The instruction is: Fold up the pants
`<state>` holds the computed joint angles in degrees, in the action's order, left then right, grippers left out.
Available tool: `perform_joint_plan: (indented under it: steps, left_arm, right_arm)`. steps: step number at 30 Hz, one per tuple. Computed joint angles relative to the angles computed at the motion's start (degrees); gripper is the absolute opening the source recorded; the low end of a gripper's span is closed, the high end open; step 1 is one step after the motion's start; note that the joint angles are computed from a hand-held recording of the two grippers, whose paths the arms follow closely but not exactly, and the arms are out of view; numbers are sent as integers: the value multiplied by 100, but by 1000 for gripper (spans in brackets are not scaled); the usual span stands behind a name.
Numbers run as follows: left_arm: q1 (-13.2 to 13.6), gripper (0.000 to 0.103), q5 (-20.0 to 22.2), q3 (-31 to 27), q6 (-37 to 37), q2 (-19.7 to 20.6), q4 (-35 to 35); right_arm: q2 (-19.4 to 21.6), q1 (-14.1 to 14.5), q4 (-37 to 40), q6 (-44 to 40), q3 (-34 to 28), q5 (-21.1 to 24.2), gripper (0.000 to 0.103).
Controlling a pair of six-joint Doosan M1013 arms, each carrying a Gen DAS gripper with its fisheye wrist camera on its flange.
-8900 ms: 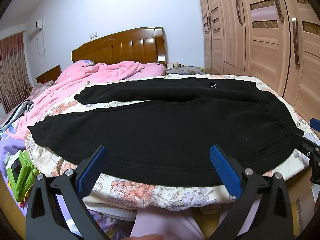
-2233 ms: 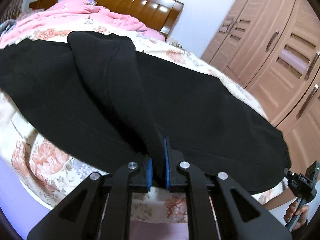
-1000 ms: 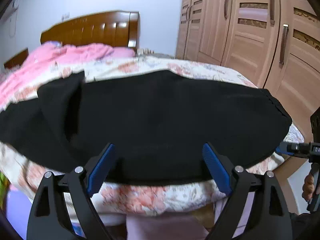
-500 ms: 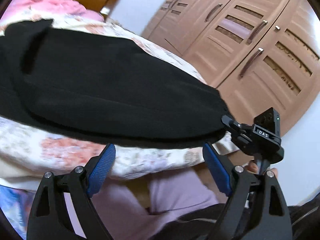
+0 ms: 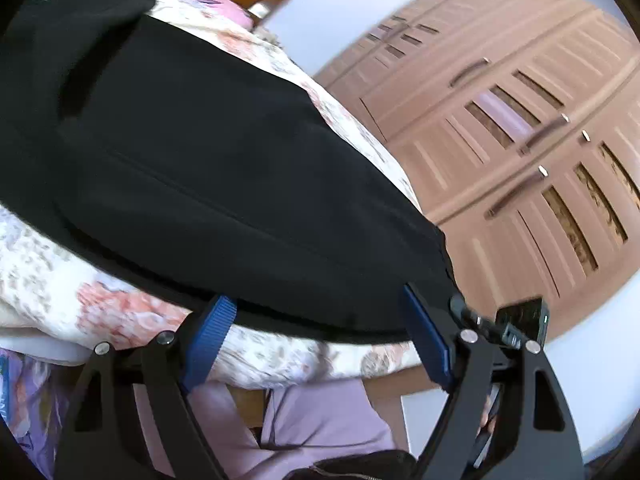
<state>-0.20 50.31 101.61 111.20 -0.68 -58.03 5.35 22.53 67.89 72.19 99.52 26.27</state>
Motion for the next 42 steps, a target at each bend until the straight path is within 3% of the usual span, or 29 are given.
perform_joint_plan:
  steps: [4, 7, 8, 9, 12, 15, 17, 19, 21, 22, 23, 24, 25, 26, 28, 30, 31, 32, 33, 35, 36, 38, 42]
  left_arm:
    - [126, 79, -90, 30, -179, 85, -431]
    - [97, 51, -404, 60, -252, 51, -295]
    - [91, 25, -481, 75, -268, 42, -248]
    - [81, 10, -582, 95, -283, 19, -143]
    - [65, 8, -793, 177, -35, -109, -93]
    - [-108, 8, -1018, 135, -228, -209, 679]
    - [-144, 8, -940, 99, -526, -160, 1063]
    - [-77, 8, -805, 128, -625, -97, 1020]
    - [-43, 14, -730, 106, -599, -91, 1039]
    - [-34, 15, -685, 85, -593, -91, 1103]
    - [-7, 27, -639, 83, -533, -101, 1078]
    - [10, 50, -646, 93, -575, -154, 1146]
    - [-36, 64, -763, 100, -855, -254, 1514]
    - [-153, 86, -1091, 151, -1349, -400, 2183]
    - [-370, 91, -2204, 436, -2137, -811, 3682]
    - [-597, 98, -2511, 380, -2491, -924, 4710]
    - [-669, 101, -2490, 261, -2280, -892, 4774]
    - [-745, 101, -2394, 89, -1967, -807, 4754]
    - [-917, 101, -2089, -247, -1770, -602, 5034]
    - [-1278, 101, -1360, -971, -1731, -84, 5774]
    - [-1375, 101, -1173, -1224, -1584, 132, 5794]
    - [-1489, 101, -770, -1812, -1260, 665, 5629]
    - [-1655, 101, 232, -3037, -1445, 1825, 6032]
  right_arm:
    - [9, -9, -52, 48, -15, 26, 9]
    - [18, -7, -304, 283, -15, 85, 9]
    - [11, -19, -312, 322, -1, 115, 9]
    - [1, -8, -383, 372, -4, 131, 9]
    - [-32, 74, -1151, 807, -79, 145, 9]
    - [47, 128, -2098, 1556, -163, 334, 9]
    - [65, 88, -1753, 1391, -40, 308, 8]
    - [49, 79, -1797, 1390, -47, 368, 8]
    - [34, 101, -2161, 1589, -106, 457, 12]
    - [21, 90, -2155, 1527, -121, 570, 21]
    - [14, 63, -2085, 1433, -150, 730, 33]
    - [-27, 62, -2292, 1593, -191, 874, 41]
    - [-142, 111, -2799, 1881, -162, 783, 52]
    - [-217, 161, -3258, 2145, -143, 688, 52]
    - [-390, 328, -4753, 2970, -184, 510, 52]
    - [-449, 389, -5567, 3315, -306, 312, 57]
    - [-417, 398, -5857, 3406, -428, 241, 74]
    - [-332, 421, -6333, 3625, -617, 221, 93]
    - [-229, 433, -6631, 3671, -794, 252, 97]
    - [107, 440, -7194, 3700, -1311, 600, 97]
    - [400, 447, -7714, 4013, -1734, 1038, 97]
    - [791, 389, -7877, 4051, -2269, 1559, 97]
    - [1596, 281, -8466, 4036, -3182, 2853, 97]
